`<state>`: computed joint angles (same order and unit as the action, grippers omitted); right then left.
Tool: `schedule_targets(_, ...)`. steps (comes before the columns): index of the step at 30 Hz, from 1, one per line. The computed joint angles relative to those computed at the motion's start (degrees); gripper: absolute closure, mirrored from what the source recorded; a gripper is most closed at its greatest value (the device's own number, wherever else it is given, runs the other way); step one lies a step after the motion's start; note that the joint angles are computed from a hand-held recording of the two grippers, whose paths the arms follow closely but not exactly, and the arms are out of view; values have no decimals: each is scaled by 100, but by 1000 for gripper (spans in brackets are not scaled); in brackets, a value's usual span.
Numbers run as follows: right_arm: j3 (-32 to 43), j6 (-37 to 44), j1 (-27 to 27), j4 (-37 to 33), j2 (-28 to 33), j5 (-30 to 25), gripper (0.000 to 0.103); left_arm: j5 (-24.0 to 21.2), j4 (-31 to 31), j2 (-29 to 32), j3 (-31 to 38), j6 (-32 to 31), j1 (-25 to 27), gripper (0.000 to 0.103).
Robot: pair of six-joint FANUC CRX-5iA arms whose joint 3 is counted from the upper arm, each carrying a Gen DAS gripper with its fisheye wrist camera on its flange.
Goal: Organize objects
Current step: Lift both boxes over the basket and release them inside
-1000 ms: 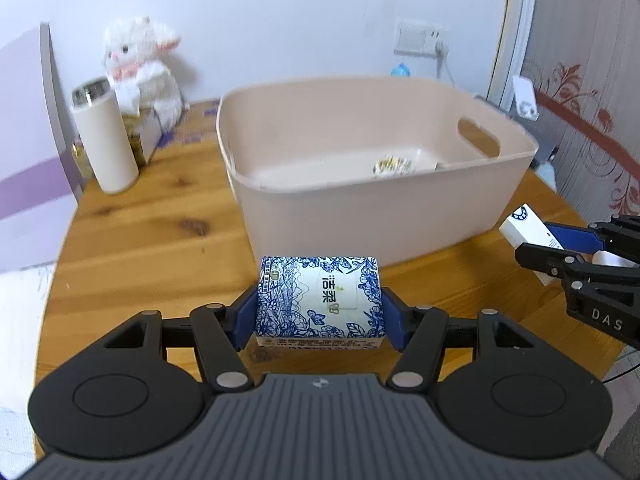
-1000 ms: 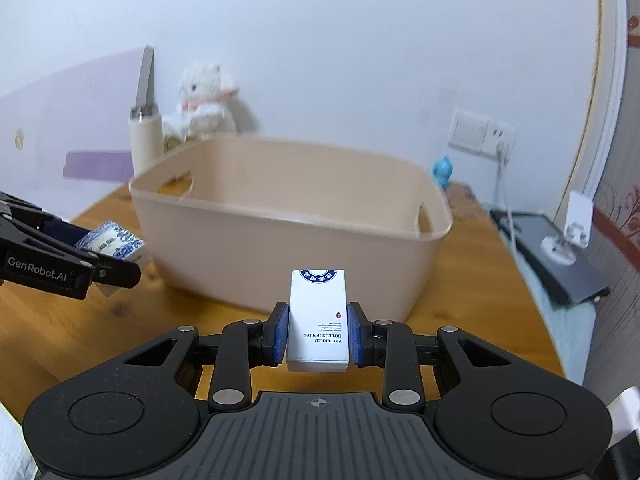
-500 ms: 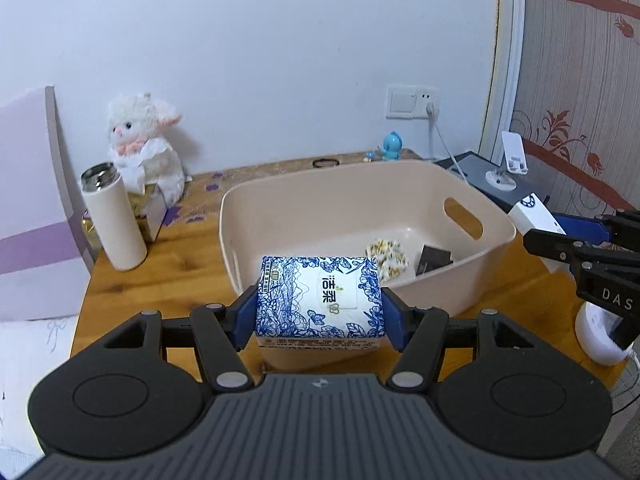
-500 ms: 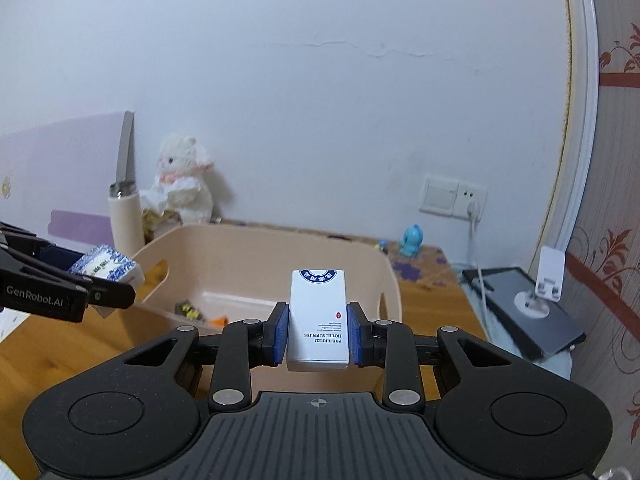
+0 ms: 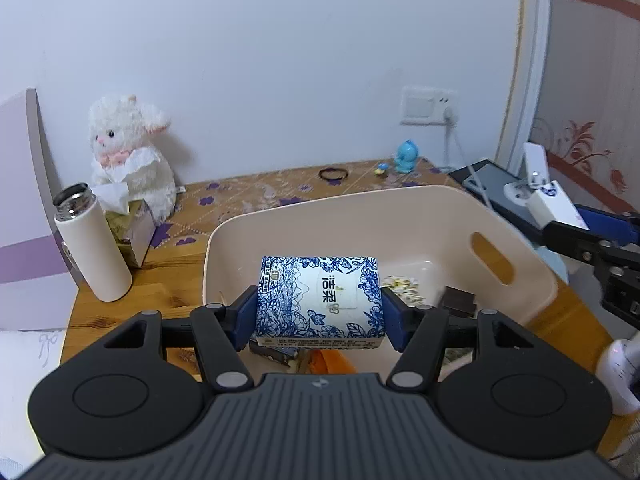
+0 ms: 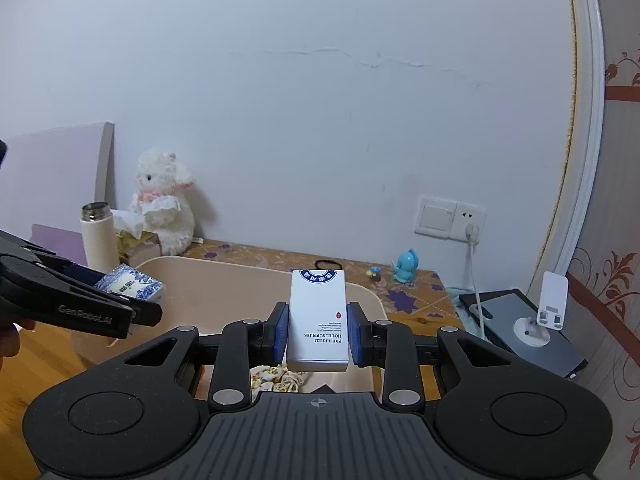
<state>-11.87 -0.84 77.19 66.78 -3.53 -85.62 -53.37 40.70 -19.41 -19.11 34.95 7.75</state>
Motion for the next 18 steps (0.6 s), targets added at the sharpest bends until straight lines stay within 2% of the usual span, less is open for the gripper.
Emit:
schedule_targets(8, 68, 240, -482, -373, 104, 310, 75, 116, -948, 702, 576, 682, -389, 39)
schedule_targets(15, 129, 501, -786, -979, 150, 604, 75, 71, -1530, 1084, 861, 747, -630, 39)
schedule_targets(18, 186, 692, -834, -1224, 182, 638, 75, 182, -1817, 1089, 891, 772, -750, 38)
